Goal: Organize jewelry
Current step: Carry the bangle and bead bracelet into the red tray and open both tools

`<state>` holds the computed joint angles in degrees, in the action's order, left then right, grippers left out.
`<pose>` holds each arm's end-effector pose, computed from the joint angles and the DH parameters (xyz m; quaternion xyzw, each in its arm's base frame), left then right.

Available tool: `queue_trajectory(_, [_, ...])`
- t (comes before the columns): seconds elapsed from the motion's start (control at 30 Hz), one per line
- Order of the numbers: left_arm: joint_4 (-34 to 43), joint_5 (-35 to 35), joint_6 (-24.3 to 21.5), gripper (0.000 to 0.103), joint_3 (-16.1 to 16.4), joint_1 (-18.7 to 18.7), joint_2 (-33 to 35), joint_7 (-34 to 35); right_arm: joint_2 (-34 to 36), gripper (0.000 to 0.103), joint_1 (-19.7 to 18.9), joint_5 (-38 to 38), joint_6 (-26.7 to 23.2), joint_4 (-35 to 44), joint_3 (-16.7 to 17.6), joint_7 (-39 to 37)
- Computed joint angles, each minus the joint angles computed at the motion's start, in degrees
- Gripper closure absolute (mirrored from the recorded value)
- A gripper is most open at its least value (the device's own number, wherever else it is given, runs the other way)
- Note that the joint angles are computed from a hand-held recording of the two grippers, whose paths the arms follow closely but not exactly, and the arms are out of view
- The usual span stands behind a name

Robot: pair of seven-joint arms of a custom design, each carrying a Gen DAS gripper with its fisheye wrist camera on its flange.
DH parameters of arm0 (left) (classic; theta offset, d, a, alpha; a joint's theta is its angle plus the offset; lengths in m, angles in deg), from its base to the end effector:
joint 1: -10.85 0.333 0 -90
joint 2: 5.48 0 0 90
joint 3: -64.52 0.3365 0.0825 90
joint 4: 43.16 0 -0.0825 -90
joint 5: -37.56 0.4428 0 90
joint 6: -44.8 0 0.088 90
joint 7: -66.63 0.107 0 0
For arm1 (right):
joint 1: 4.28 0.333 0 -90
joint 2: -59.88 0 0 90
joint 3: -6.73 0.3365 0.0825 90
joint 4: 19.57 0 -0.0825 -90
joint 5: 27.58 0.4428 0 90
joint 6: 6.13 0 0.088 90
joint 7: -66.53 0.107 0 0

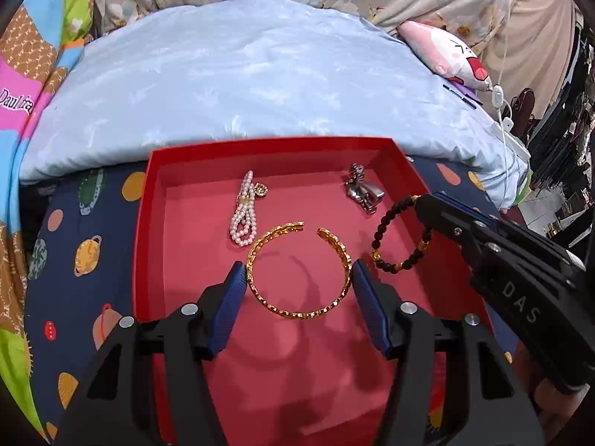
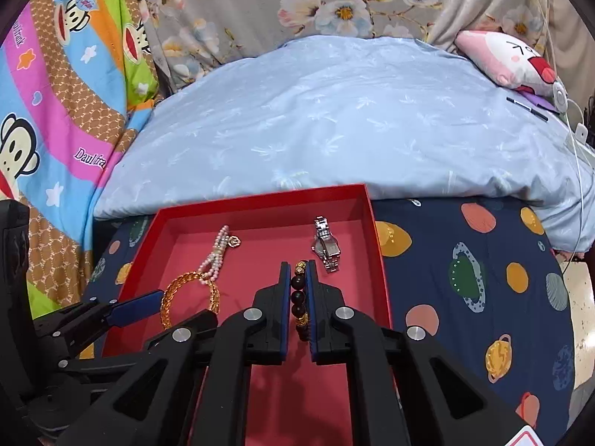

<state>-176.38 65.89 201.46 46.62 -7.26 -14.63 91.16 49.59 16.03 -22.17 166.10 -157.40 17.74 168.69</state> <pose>0.4492 -0.3533 0.4467 -0.7037 0.6352 -0.2800 0.1514 0.4810 0.2877 0.4583 -0.7328 0.5651 -0.1430 0.3510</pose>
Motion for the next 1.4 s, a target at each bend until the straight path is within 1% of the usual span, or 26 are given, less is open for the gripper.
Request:
queue_trajectory(0.13, [0.82,1.61,-0.68,0.046,-0.15,0.34,1.14,-0.93,0.94,0.096,-0.84,-1.43,0.31,0.31,0.41,1.22])
queue_trajectory(0.23, [1.02,1.39,-0.56,0.046,0.23,0.29,1.64,-0.84,1.59,0.096,-1.17,-2.34,0.40,0.61,0.41,1.83])
queue_trajectory(0.37, [1.45,1.47,-1.35,0.046,0.43,0.30,2.30,-0.88,2.77,0.096,-0.29,-2.03,0.05,1.38,-0.44,0.58])
queue_trajectory(0.47, [1.56,1.70,-1.99,0.043,0.54,0.32,2.45,-1.68,2.79,0.095,-1.58,-4.91,0.70,0.93,0.39,3.59])
queue_trajectory(0.53, [1.35,2.11,-2.45,0.033,0.48,0.44,2.06,-3.03,2.70,0.093,-1.72,-5.45,0.56,0.71,0.38,4.48])
queue_trajectory(0.6, [0.93,2.95,-2.32,0.033,0.41,0.55,1.48,-3.83,2.44,0.093,-1.74,-5.68,0.60,0.29,0.23,4.90])
queue_trajectory(0.67, [0.60,3.19,-2.59,0.033,0.36,0.54,0.91,-3.87,2.09,0.093,-0.89,-4.18,0.51,-0.15,-0.52,3.54])
queue_trajectory(0.8, [-0.51,4.30,-3.02,0.033,-0.35,0.37,-0.97,-4.56,0.62,0.093,-0.73,-3.64,0.47,-1.68,-0.27,3.34])
queue_trajectory(0.93, [-1.75,6.58,-4.92,0.033,-1.73,0.12,-3.57,-5.75,-1.76,0.093,-0.49,-2.45,0.50,-4.09,0.15,2.58])
queue_trajectory(1.07, [-4.59,4.64,-4.54,0.033,-1.91,-1.05,-6.88,-5.74,-4.91,0.093,0.30,-0.71,-0.05,-7.22,0.34,1.23])
queue_trajectory(1.17, [-6.71,3.11,-4.54,0.033,-2.39,-1.79,-9.29,-5.27,-7.08,0.093,-0.12,-0.39,-0.34,-9.56,1.34,1.45])
queue_trajectory(1.27, [-8.51,1.28,-4.83,0.033,-2.77,-2.56,-10.93,-5.27,-7.59,0.093,1.65,2.15,-1.15,-10.48,0.09,-0.20])
queue_trajectory(1.3, [-8.85,0.74,-5.00,0.033,-2.86,-2.79,-11.13,-5.10,-7.46,0.093,1.42,2.21,-1.32,-10.50,0.42,-0.13])
queue_trajectory(1.4, [-9.37,-0.15,-5.66,0.033,-3.26,-3.06,-11.35,-5.29,-7.52,0.093,-0.86,-0.01,-1.66,-10.36,2.76,1.81])
